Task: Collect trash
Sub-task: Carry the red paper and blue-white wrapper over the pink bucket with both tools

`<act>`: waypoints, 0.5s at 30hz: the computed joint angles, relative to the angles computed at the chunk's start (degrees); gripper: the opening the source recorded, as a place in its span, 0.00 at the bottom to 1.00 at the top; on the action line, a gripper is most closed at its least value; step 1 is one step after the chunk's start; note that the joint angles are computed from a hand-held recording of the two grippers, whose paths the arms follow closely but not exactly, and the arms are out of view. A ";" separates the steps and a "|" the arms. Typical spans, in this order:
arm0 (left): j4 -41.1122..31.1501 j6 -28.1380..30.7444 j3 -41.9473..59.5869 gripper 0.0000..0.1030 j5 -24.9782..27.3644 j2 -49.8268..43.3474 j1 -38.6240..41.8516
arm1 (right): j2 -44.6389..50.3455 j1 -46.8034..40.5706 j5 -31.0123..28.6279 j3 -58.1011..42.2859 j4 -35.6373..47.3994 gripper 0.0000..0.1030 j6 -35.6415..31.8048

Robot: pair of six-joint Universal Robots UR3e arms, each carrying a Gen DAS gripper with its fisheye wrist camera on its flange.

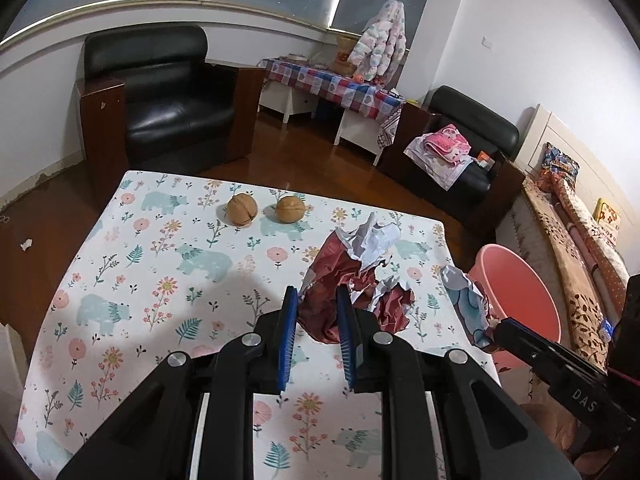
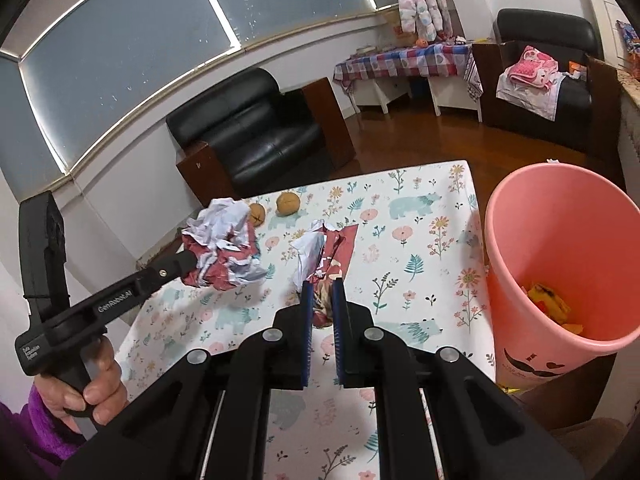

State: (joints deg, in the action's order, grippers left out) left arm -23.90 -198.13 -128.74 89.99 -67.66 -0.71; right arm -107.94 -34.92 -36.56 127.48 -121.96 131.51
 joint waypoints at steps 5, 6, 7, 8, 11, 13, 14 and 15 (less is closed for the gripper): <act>-0.47 -1.57 2.28 0.18 3.96 -1.48 -4.36 | -5.27 -3.36 1.58 0.43 6.27 0.09 -3.88; -0.64 -1.91 2.76 0.18 4.54 -1.73 -5.13 | -5.79 -3.99 1.75 0.17 7.51 0.09 -4.40; -0.70 -2.15 3.06 0.18 4.77 -1.89 -5.53 | -6.22 -4.57 1.94 0.03 8.55 0.09 -4.93; -0.78 -2.62 3.55 0.18 5.25 -2.19 -6.26 | -6.81 -5.43 2.21 -0.19 9.92 0.09 -5.63; -0.73 -2.92 4.62 0.18 6.42 -3.04 -7.86 | -8.34 -7.72 3.03 -0.95 13.89 0.09 -7.50; -0.42 -3.34 5.77 0.18 7.89 -4.21 -9.77 | -9.40 -8.99 3.48 -1.03 16.04 0.09 -8.74; -0.42 -3.33 6.26 0.18 8.26 -4.59 -10.25 | -9.73 -9.54 3.63 -1.19 17.00 0.09 -9.36; -0.38 -3.39 7.08 0.18 9.05 -5.31 -11.17 | -10.08 -10.07 3.80 -1.25 17.73 0.09 -9.81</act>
